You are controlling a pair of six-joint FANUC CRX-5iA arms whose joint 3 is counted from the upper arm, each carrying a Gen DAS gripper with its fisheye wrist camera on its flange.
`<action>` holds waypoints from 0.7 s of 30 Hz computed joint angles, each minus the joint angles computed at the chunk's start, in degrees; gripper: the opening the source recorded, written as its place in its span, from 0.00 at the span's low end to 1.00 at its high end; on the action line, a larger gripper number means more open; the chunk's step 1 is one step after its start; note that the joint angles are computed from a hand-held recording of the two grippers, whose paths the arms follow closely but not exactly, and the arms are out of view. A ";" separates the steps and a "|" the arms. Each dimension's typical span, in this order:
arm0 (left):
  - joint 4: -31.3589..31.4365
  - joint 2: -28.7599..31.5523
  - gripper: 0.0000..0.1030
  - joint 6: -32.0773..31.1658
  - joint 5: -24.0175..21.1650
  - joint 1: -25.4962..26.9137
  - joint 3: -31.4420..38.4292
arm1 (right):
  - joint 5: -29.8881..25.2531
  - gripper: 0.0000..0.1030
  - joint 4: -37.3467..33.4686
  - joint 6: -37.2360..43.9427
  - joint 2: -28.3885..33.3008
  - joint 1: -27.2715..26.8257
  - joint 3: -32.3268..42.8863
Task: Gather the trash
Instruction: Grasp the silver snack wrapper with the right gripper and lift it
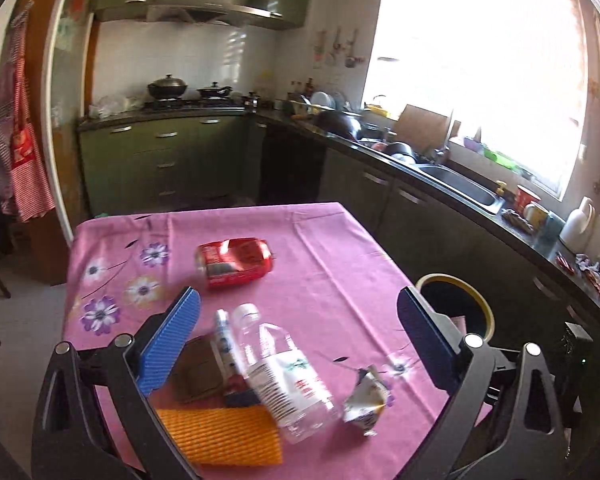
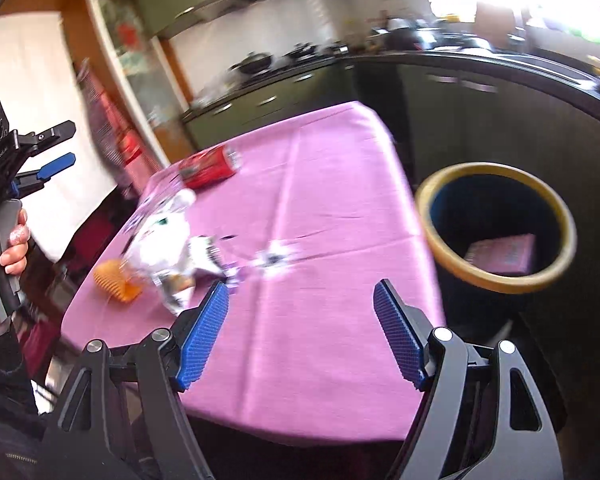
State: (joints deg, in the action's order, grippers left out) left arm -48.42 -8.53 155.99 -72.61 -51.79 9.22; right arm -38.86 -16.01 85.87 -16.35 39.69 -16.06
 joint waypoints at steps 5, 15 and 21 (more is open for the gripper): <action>0.05 -7.52 0.91 7.04 -1.90 -0.87 -8.05 | -1.31 0.80 -2.03 10.99 3.08 6.82 3.44; 2.40 -14.15 0.91 15.14 -2.72 -2.08 -16.70 | -14.38 0.89 -7.54 28.40 19.94 6.27 19.52; 4.14 -15.10 0.91 15.66 -1.64 -0.65 -18.23 | -16.15 0.83 -7.76 30.46 23.16 6.02 22.41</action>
State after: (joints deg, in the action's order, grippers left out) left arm -44.27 -23.62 171.66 -74.25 -52.44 -9.01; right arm -55.01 -23.78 116.33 6.81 45.71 6.34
